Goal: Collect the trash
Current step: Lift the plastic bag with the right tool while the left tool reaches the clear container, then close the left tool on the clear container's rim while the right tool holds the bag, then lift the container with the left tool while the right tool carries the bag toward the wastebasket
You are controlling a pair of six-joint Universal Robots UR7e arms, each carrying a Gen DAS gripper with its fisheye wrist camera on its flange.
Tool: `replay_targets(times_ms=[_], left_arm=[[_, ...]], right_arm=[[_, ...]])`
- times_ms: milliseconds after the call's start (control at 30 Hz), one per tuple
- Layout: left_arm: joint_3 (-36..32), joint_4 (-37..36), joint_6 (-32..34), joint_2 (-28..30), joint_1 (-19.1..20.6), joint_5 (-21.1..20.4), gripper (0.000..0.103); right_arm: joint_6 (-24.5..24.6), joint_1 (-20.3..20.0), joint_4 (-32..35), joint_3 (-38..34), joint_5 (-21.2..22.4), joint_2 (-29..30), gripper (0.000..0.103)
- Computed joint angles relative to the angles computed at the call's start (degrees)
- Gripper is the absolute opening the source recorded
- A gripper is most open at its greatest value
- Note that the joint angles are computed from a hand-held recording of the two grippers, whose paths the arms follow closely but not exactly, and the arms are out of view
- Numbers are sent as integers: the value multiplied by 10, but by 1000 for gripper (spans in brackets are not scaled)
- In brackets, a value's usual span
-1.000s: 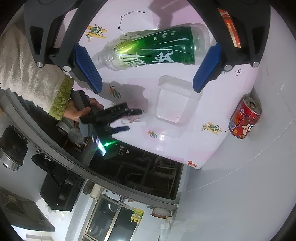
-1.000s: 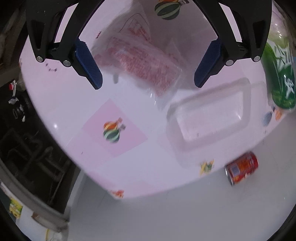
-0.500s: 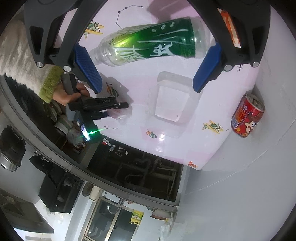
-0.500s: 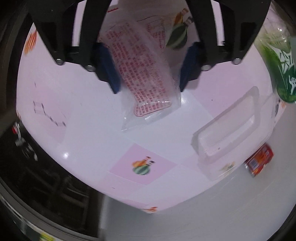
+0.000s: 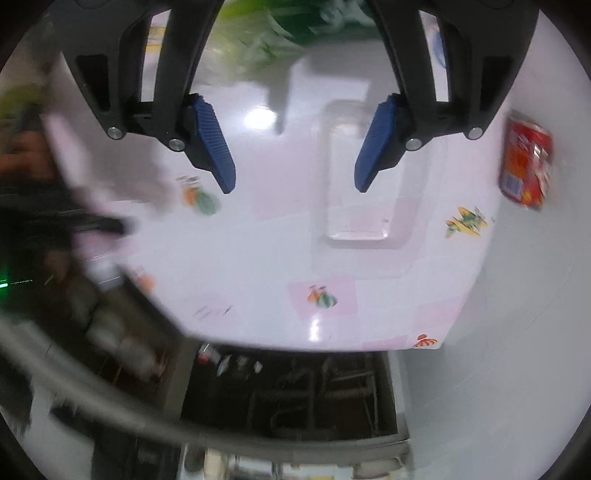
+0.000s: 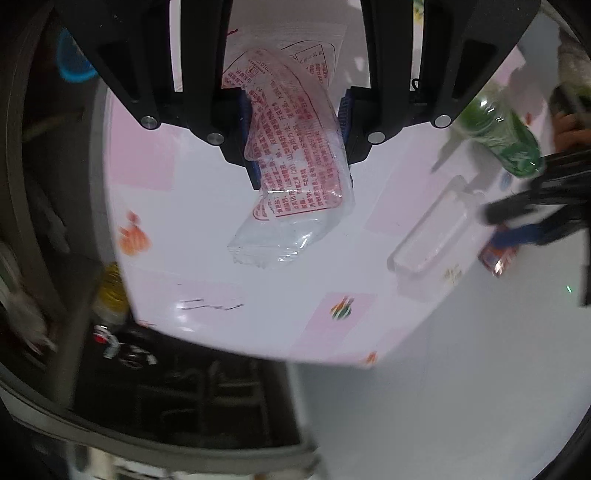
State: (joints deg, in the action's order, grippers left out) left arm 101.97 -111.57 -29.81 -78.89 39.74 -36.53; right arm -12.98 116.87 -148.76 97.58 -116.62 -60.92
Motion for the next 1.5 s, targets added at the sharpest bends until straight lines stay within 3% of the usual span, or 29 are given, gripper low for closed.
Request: replay_targets(times_ms=[267, 333, 500, 1067, 1300, 1500], left_arm=[[-58, 123, -4, 61, 39, 17, 39], [-68, 142, -9, 67, 48, 7, 22], [-73, 152, 4, 76, 47, 21, 6], [-39, 87, 26, 67, 2, 94, 2], [-25, 27, 67, 59, -36, 130, 2], [-19, -54, 130, 66, -68, 134, 2]], right_arm=[[79, -8, -30, 87, -7, -97, 35], [86, -11, -39, 101, -6, -108, 35], [107, -20, -51, 125, 7, -131, 35], [112, -27, -62, 152, 17, -161, 35], [117, -25, -71, 158, 12, -167, 35], [122, -25, -82, 168, 8, -181, 35]])
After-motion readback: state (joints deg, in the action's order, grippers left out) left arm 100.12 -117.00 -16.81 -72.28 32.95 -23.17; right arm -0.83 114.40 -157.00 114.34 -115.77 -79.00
